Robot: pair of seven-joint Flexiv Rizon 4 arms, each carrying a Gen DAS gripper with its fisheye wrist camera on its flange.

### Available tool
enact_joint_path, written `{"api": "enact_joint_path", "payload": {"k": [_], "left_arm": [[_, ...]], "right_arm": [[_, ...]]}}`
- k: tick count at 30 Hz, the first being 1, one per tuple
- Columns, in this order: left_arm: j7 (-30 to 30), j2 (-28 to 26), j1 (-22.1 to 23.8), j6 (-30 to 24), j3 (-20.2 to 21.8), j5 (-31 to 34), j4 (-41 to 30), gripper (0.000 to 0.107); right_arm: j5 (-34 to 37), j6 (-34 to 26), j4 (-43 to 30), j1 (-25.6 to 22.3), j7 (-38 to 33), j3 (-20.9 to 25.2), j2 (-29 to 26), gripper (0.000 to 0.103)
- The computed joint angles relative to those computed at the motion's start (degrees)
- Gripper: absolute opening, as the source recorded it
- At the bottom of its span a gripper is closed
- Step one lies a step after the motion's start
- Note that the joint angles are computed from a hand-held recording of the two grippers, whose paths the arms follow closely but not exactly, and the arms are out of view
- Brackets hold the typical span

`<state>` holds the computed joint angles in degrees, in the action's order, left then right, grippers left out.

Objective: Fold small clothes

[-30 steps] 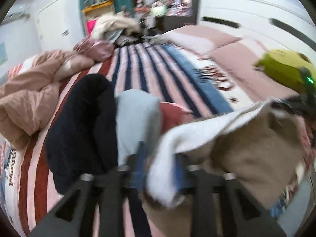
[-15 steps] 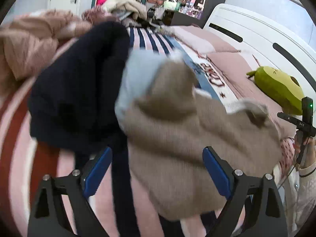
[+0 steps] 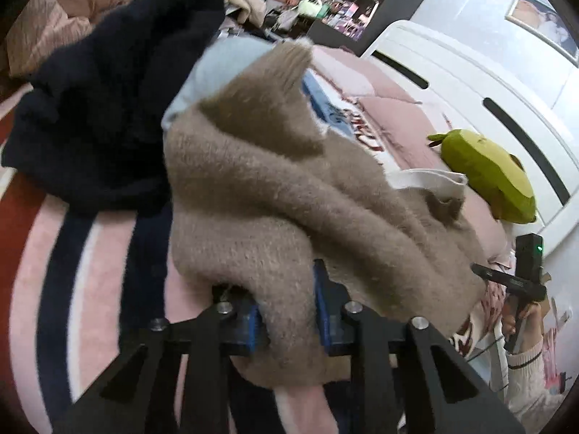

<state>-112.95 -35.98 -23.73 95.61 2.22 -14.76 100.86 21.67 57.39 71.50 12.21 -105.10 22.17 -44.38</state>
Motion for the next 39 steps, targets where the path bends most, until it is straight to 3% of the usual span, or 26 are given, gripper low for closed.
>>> {"api": "enact_joint_path", "payload": {"k": [3, 9, 13, 15, 18, 19, 20, 22, 23, 25, 26, 28, 31, 33, 34, 36, 39], "left_arm": [[-0.46, 1.91, -3.89, 0.35, 4.02, 1.03, 1.61, 0.013], [-1.3, 7.75, -3.22, 5.66, -0.02, 1.18, 11.61, 0.01], [-1.25, 8.44, -2.5, 7.51, -2.2, 0.48, 15.36, 0.011], [-1.67, 7.84, -4.46, 6.49, -0.1, -0.89, 15.49, 0.013], [-1.94, 7.69, -4.01, 7.28, -1.1, -2.88, 16.16, 0.03], [-2.72, 7.86, -6.44, 6.17, 1.34, -3.52, 15.92, 0.057], [-3.49, 7.89, -10.17, 5.83, 5.04, -4.75, 15.95, 0.073], [-4.87, 8.21, -15.17, 7.54, 9.5, -6.08, 17.37, 0.077], [-5.18, 8.5, -15.76, 8.08, 9.6, -6.77, 17.93, 0.079], [-7.44, 9.1, -12.13, 12.1, 4.43, -6.79, 19.96, 0.083], [-8.69, 8.98, -8.44, 15.13, -0.02, -5.79, 20.97, 0.084], [-11.6, 7.48, -2.98, 19.93, -6.61, -3.3, 21.56, 0.085], [-14.89, 3.4, 1.87, 24.9, -12.29, 0.32, 19.35, 0.085], [-18.87, -0.5, 5.91, 30.08, -16.36, 4.55, 17.01, 0.085], [-20.84, -2.81, 6.81, 33.48, -17.18, 6.19, 15.44, 0.085], [-21.72, -5.5, 4.58, 37.63, -15.45, 3.22, 13.18, 0.085], [-22.51, -8.1, 2.49, 41.06, -14.08, -1.03, 11.12, 0.085]], "right_arm": [[1.68, 0.24, 0.4, -1.21, -2.81, 1.98, 0.88, 0.011], [8.22, -4.26, 1.85, -4.59, -8.69, 5.04, 3.84, 0.01], [11.22, -5.36, 3.24, -4.5, -9.71, 3.65, 5.08, 0.01], [9.75, -3.43, 4.33, -2.16, -6.89, 0.52, 5.41, 0.011], [7.68, -0.83, 5.36, -0.48, -4.23, -1.13, 5.65, 0.018], [6.87, 0.18, 5.94, -0.04, -3.7, -1.39, 6.14, 0.02], [6.02, 1.5, 6.85, 0.32, -3.47, -1.6, 6.79, 0.027], [2.83, 7.52, 10.78, 2.63, -2.01, -3.62, 9.32, 0.033], [0.59, 11.22, 13.03, 4.18, -0.56, -4.99, 10.46, 0.033], [-4.26, 19.83, 18.33, 7.62, 3.44, -7.93, 12.82, 0.033], [-3.54, 22.91, 19.46, 7.39, 2.29, -6.71, 13.37, 0.033], [-1.16, 25.97, 19.49, 3.42, -1.3, 0.85, 12.89, 0.03], [-1.32, 27.51, 18.29, 0.19, -4.76, 9.05, 10.2, 0.005], [-2.72, 27.1, 16.82, -0.23, -5.49, 12.51, 7.66, 0.004], [-3.8, 26.1, 15.51, 0.39, -5.15, 13.3, 6.21, 0.004], [-5.25, 24.21, 12.45, 1.25, -5.38, 15.35, 3.21, 0.004], [-7.46, 23.33, 8.05, 5.49, -4.06, 14.09, 0.0, 0.004]]}}
